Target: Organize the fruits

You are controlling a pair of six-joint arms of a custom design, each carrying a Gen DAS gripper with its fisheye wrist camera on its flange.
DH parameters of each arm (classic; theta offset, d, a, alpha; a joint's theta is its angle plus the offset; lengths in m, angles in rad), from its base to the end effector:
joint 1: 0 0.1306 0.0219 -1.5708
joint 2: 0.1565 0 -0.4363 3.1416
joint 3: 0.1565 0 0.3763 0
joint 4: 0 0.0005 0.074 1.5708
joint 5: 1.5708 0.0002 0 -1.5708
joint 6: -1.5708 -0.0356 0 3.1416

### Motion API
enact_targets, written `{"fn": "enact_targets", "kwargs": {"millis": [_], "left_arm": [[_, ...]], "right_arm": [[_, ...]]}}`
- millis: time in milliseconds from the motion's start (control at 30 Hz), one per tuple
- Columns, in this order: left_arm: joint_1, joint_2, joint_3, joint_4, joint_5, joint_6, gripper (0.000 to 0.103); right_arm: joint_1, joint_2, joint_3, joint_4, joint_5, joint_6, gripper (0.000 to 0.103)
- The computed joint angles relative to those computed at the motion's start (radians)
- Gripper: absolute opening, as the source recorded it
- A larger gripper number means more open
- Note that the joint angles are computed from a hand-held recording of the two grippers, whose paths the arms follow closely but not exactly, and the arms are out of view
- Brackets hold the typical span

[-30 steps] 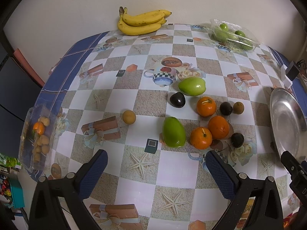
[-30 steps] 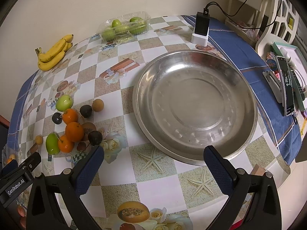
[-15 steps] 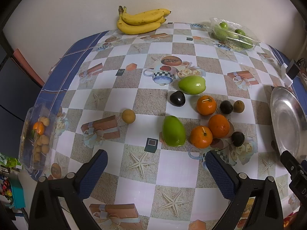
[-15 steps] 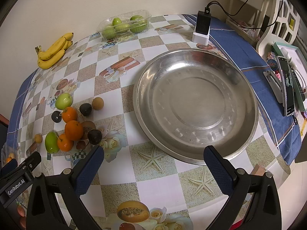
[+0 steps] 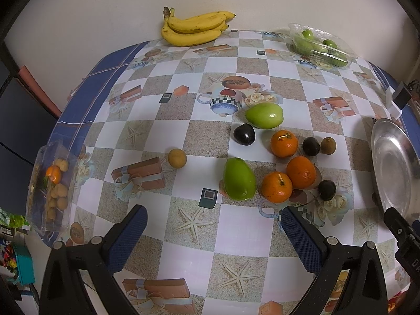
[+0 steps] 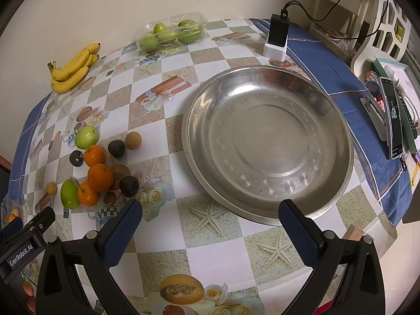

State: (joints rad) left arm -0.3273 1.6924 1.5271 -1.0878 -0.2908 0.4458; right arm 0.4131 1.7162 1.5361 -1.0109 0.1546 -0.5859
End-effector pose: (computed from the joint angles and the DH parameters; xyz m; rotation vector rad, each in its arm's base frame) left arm 0.5205 -0.1665 0.3855 -0.2258 2.7241 0.2056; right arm 0.5172 0.2202 0.3783 0.2766 2.7210 0.0658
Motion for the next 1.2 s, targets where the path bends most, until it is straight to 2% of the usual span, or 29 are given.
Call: {"fn": "enact_targets", "kwargs": {"millis": [767, 900, 1033, 1200], "left_arm": [[0.0, 0.0, 0.0, 0.0, -0.001, 0.001, 0.103], [0.008, -0.002, 0.001, 0.004, -0.016, 0.031, 0.103], [0.029, -0.012, 0.002, 0.029, -0.015, 0.072, 0.103], [0.042, -0.003, 0.024, 0.039, 0.033, 0.062, 0.103]], "right_arm": [[0.001, 0.003, -0.001, 0.001, -0.001, 0.004, 0.103], [0.003, 0.006, 0.0, 0.004, -0.004, 0.01, 0.103], [0.005, 0.01, 0.007, 0.042, -0.048, 0.05, 0.103], [0.013, 0.034, 0.042, 0.088, -0.111, 0.089, 0.103]]}}
